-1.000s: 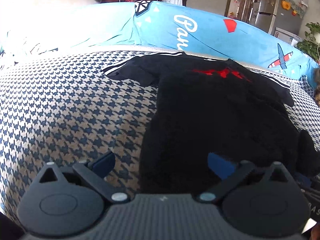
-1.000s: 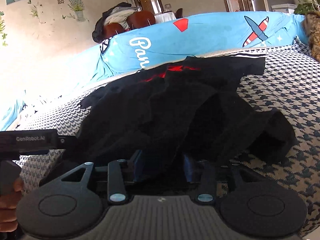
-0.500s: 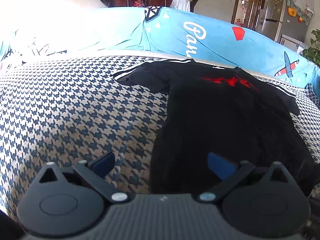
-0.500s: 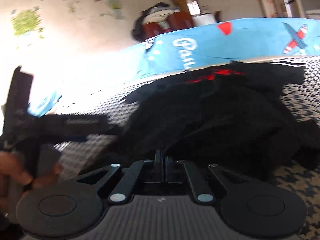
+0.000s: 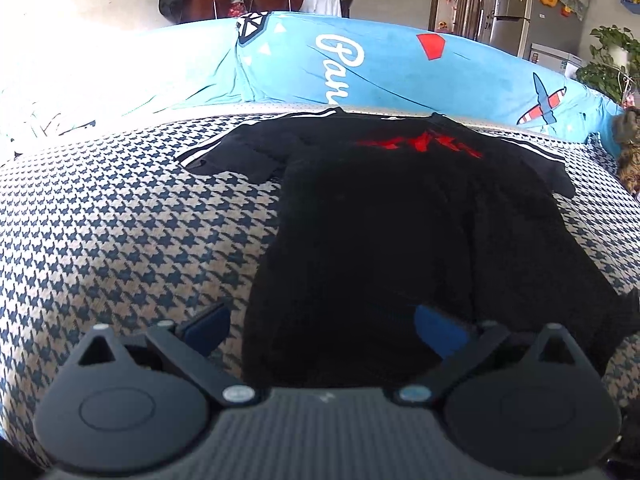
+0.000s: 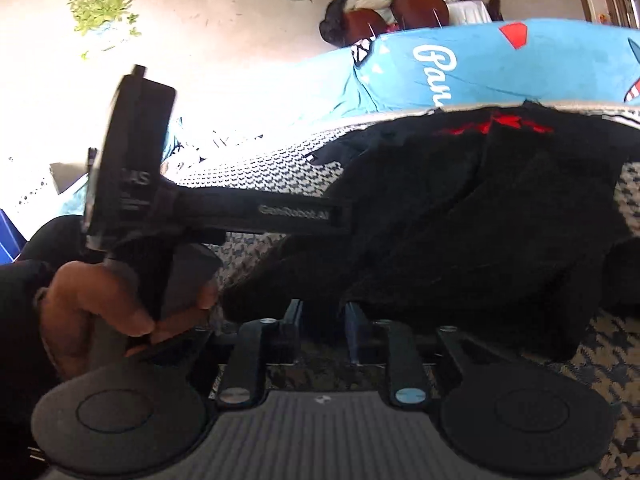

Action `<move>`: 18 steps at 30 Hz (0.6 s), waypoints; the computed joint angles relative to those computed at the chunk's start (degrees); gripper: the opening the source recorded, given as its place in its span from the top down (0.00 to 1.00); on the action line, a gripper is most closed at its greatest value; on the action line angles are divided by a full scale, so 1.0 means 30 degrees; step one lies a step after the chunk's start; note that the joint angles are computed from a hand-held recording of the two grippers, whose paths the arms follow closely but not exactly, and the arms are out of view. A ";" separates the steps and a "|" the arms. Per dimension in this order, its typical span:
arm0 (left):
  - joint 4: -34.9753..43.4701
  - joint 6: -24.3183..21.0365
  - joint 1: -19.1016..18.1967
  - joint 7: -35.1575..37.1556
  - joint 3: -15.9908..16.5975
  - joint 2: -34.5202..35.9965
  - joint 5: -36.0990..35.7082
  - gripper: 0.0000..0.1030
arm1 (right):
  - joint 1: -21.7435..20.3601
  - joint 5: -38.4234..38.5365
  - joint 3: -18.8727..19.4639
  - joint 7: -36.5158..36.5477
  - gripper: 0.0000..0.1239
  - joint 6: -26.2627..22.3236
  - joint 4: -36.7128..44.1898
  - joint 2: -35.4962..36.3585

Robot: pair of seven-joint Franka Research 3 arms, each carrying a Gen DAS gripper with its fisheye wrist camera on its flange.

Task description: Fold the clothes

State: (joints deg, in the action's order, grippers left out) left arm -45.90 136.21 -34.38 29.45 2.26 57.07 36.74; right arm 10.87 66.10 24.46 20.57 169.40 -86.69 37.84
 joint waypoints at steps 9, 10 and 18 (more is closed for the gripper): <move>-0.0826 0.1261 0.0285 -0.0059 -0.0301 -0.0422 -0.0289 0.00 | -0.0766 0.2122 0.2074 -0.0390 0.73 0.7030 0.0440 0.0546; -0.0815 0.1422 0.0280 0.0079 -0.0320 -0.0397 -0.0275 0.00 | -0.1255 0.1982 0.2960 -0.0306 0.72 0.8249 0.0714 0.0967; 0.1083 0.1659 0.0251 0.2545 -0.0820 0.0927 -0.1233 0.00 | 0.0444 0.9742 0.0989 -0.2590 0.61 1.2648 0.5844 0.2732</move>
State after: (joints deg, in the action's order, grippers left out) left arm -42.65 141.19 -33.63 37.09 -0.20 59.85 33.04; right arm 12.20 95.32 27.43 12.80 207.34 -69.15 46.04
